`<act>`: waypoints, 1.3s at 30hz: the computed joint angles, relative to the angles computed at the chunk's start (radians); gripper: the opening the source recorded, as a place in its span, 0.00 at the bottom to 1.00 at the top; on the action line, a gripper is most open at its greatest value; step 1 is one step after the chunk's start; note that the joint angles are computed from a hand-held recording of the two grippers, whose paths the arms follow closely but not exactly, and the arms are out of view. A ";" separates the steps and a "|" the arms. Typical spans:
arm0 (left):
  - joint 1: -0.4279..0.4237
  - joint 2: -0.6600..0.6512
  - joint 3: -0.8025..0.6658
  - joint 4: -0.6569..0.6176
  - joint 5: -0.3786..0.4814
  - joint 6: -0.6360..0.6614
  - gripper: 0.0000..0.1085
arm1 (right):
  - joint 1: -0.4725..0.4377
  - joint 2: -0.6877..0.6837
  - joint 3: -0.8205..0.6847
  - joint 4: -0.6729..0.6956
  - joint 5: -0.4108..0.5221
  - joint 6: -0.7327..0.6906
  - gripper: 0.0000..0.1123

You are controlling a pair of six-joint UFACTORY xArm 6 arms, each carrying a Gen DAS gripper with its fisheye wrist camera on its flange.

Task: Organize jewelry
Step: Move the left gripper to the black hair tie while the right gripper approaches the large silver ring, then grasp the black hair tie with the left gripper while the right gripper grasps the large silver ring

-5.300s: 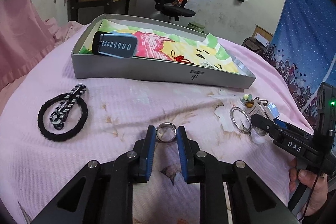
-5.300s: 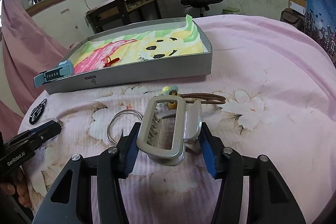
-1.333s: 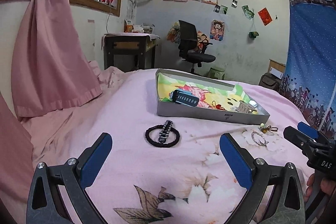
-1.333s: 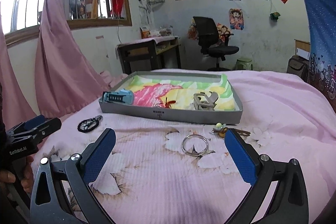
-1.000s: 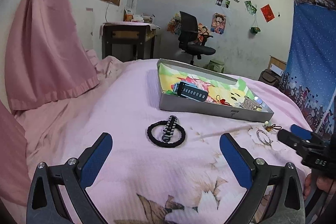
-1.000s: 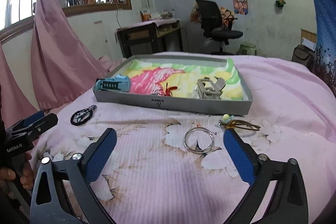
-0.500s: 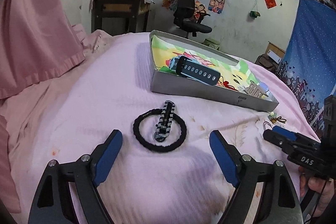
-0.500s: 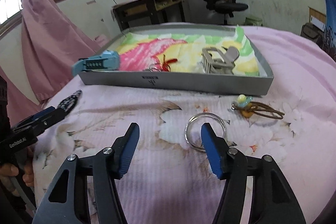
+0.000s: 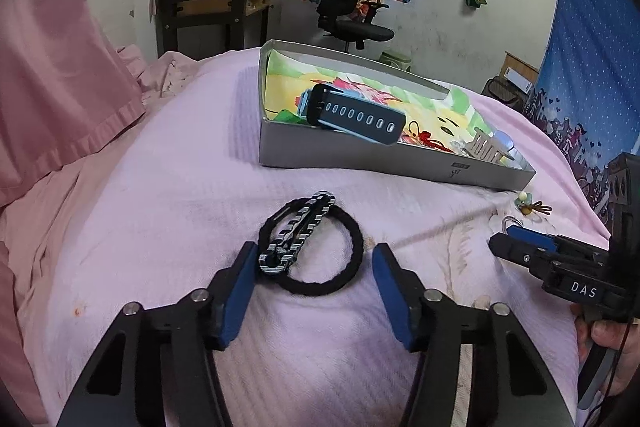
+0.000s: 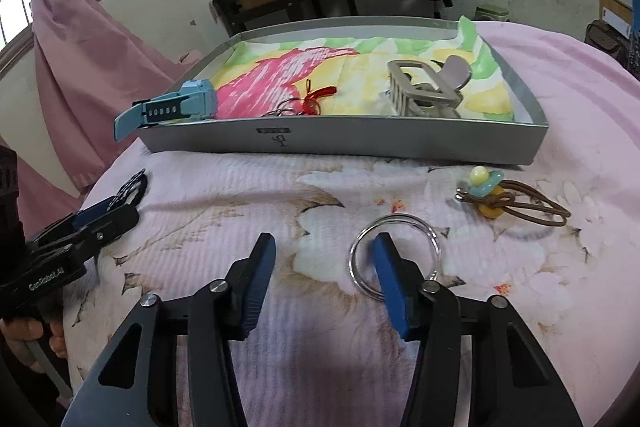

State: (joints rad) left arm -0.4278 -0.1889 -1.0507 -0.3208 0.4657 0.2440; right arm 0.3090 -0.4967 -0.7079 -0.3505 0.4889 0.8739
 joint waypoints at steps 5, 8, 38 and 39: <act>0.002 -0.003 0.004 -0.018 -0.003 0.019 0.43 | 0.000 -0.001 0.005 0.050 -0.008 -0.049 0.35; 0.002 -0.006 0.009 -0.042 -0.009 0.039 0.38 | 0.002 0.000 0.006 0.068 -0.013 -0.068 0.30; -0.017 -0.084 0.054 -0.250 0.078 0.253 0.20 | 0.023 0.004 0.021 0.140 -0.067 -0.155 0.04; -0.017 -0.086 0.056 -0.248 0.078 0.251 0.20 | 0.023 0.004 0.021 0.148 -0.068 -0.161 0.04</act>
